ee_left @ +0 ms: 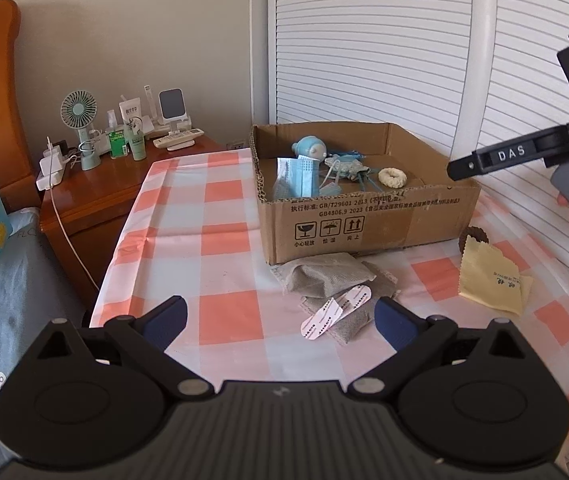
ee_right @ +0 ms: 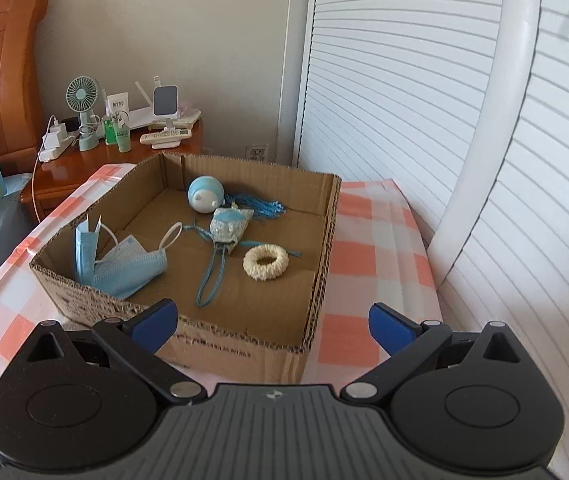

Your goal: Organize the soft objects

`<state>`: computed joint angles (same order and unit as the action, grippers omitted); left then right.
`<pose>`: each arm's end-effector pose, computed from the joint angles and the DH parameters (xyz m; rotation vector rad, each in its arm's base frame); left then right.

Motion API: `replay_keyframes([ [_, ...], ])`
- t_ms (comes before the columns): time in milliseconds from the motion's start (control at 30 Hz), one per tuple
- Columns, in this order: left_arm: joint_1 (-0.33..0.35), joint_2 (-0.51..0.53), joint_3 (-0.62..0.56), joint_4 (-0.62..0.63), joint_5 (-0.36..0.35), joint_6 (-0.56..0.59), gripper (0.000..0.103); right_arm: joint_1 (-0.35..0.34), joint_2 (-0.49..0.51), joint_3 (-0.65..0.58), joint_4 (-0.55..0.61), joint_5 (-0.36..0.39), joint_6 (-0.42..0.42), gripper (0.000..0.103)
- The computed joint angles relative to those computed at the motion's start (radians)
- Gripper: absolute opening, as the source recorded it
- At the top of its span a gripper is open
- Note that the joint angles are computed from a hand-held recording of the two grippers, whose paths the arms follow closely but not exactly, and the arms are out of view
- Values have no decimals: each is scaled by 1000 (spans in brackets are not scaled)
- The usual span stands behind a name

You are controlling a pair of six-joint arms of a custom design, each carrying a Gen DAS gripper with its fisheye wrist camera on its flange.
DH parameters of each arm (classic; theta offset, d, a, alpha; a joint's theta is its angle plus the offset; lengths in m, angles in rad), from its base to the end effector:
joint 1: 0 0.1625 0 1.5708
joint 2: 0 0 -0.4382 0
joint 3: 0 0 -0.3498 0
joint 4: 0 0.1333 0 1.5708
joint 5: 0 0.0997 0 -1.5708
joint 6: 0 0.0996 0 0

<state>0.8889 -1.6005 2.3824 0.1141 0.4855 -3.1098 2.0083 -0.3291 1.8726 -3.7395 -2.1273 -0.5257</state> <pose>0.0544 -0.2842 0.2554 0.3131 2.0946 -1.0878 0.3080 -0.4681 -0.0558 0.9384 -2.2858 0.7635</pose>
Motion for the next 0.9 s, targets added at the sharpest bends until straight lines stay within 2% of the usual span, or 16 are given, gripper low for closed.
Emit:
replay_keyframes([
  [133,5,9,0,3,9,-3,100,-20,12,50,-20,2,57,103],
  [233,8,13,2,5,11,-9,100,-33,38,69,-39,-25,80,103],
  [367,20,18,0,8,19,-17,100,-41,81,63,-61,-86,109,103],
  [500,24,27,1,8,25,-20,100,-56,102,52,-67,-92,144,103],
  [633,26,36,3,11,31,-30,100,-54,130,22,-56,-159,160,103],
  [700,31,39,2,12,36,-30,100,-54,143,30,-90,-176,138,103],
  [733,33,41,1,12,38,-30,100,-55,145,42,-116,-175,123,103],
  [900,49,51,-5,0,67,-13,100,-56,115,114,-125,-178,161,103],
])
